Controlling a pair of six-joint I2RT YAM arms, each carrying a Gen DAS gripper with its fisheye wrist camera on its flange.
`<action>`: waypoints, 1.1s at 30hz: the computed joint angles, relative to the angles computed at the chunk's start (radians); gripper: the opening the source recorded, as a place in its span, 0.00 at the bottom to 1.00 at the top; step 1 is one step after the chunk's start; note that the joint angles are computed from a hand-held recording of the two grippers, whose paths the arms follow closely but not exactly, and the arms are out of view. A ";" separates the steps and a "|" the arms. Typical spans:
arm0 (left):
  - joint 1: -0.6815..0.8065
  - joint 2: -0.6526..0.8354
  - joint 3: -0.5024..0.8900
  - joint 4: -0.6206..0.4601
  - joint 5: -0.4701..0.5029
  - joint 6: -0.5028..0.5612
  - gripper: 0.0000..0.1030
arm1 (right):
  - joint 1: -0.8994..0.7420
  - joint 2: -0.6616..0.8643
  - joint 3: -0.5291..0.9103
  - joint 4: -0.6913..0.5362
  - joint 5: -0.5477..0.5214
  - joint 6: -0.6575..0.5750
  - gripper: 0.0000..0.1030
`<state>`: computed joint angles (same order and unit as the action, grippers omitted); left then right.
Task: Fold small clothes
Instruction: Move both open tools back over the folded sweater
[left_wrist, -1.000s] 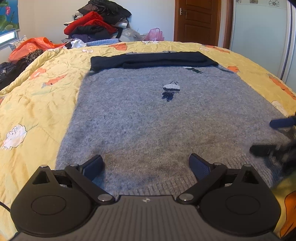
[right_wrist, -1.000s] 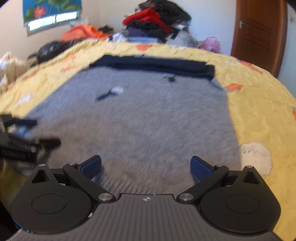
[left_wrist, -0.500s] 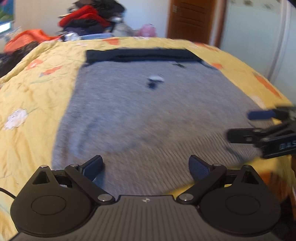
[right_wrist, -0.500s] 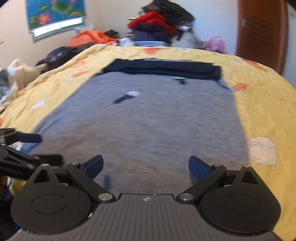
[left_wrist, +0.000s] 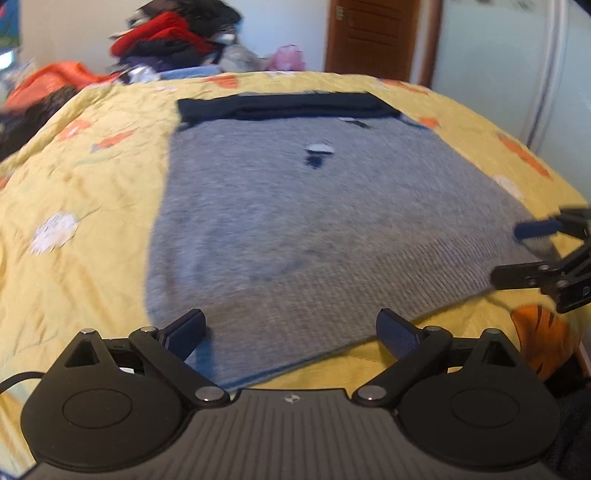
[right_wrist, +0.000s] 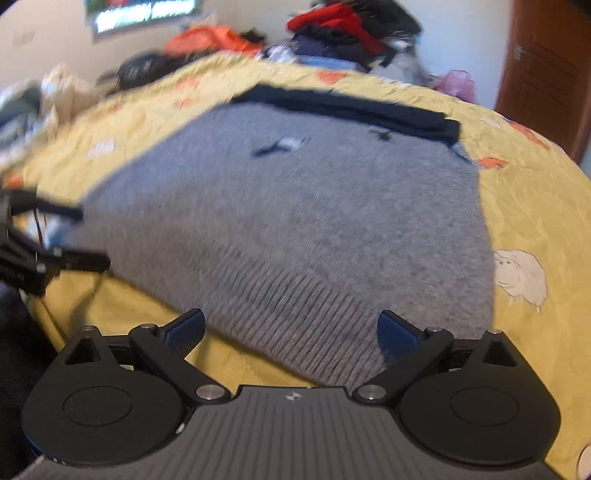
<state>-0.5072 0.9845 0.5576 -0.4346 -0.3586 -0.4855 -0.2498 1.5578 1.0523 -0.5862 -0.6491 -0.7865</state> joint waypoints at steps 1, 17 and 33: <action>0.027 0.011 0.014 -0.027 0.020 -0.007 0.97 | 0.004 0.021 0.020 -0.023 0.020 0.004 0.99; 0.359 0.846 0.728 0.257 0.088 0.207 0.97 | 0.270 0.770 1.028 0.052 0.209 0.514 0.95; 0.442 0.890 0.683 0.291 0.076 0.258 0.99 | 0.202 0.808 1.012 0.046 0.267 0.392 0.91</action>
<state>-0.0654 1.8744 1.2407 -0.1436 -0.2829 -0.2273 -0.0478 2.3654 2.0639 -0.5400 -0.3821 -0.3945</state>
